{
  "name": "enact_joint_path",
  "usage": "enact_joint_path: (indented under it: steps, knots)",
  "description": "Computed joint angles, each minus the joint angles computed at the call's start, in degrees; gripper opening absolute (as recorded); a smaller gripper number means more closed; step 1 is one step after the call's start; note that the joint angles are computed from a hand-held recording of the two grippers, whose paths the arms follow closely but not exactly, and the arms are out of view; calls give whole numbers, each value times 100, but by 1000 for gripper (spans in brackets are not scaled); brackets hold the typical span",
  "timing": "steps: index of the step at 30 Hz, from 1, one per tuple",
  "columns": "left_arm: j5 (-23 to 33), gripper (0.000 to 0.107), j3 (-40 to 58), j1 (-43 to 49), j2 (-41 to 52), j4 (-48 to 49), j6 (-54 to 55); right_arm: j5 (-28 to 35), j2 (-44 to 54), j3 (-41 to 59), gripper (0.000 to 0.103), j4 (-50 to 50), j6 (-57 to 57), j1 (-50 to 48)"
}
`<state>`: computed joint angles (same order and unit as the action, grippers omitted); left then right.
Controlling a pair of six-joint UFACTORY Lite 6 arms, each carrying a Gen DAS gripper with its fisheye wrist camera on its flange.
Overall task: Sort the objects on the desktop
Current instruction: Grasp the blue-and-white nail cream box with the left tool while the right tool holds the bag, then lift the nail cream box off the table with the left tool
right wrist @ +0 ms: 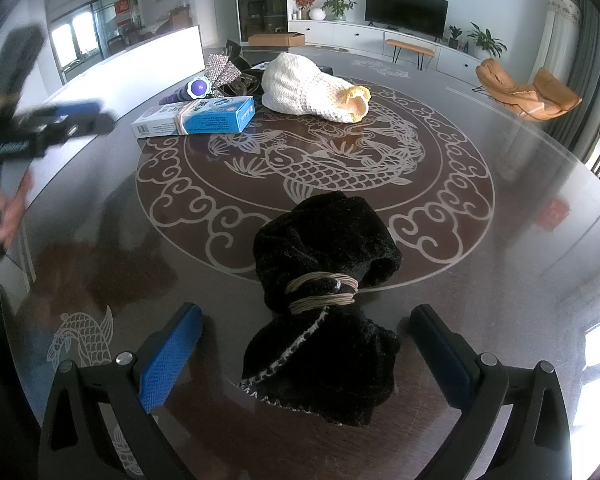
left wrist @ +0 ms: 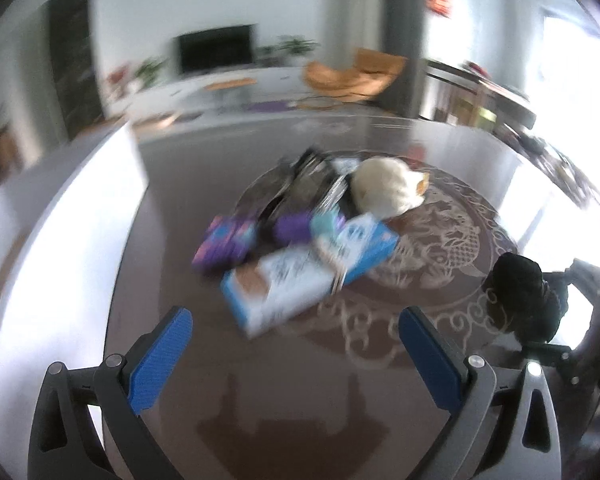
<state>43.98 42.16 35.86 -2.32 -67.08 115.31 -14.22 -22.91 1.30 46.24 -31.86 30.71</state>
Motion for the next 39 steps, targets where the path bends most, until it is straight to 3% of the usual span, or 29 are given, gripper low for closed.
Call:
enact_joint_path:
  steps: [4,8,11,14,15,16,17,19,23,28,30,32,33,36,39]
  knots:
    - [-816,103,739,-1132,946,240,-23,-1,3,0,103,-8,8,0]
    - [-1395,103,1537,-1675,1975,399,-374,-1,3,0,103,-8,8,0]
    - [-1013,103,2281,-1743,2577,1014,-1433,-1,0,1,103,19,-12,5]
    - [-532,101,2362,-1720,2582,1190,-1581,0,-6,-1,103,42,-31,10]
    - [-575,93,2213,-1754,2448,1178,-1532,0,-6,-1,103,42,-31,10]
    - [-858,66,1880,-1815,2157,1025,-1307,-1,-8,-3,103,54,-39,14]
    - [-940,52,1659,-1833,1966,932,-1188,-1,-8,-3,103,54,-39,14]
    - [-812,44,1250,-1808,1573,1040,-1351,0,-15,-5,103,74,-56,17]
    - [-1184,44,-263,-1751,172,863,-1518,3,-18,-6,103,77,-60,15]
    - [-921,46,-1891,-1292,-1746,1190,-2663,4,-21,-8,103,80,-63,15]
    - [-967,55,-2377,-1183,-2284,968,-2548,4,-21,-8,103,80,-63,15]
    - [-1014,94,-2548,-1289,-2392,871,-2538,4,-21,-8,103,80,-63,15]
    - [-1290,99,-2568,-1541,-2332,767,-2596,4,-21,-8,103,80,-63,15]
    - [-2240,101,-2726,-2452,-2398,565,-2706,-3,-11,-7,103,54,-37,13]
    - [-2242,103,-2742,-2467,-2347,469,-2619,-3,-11,-7,103,54,-37,13]
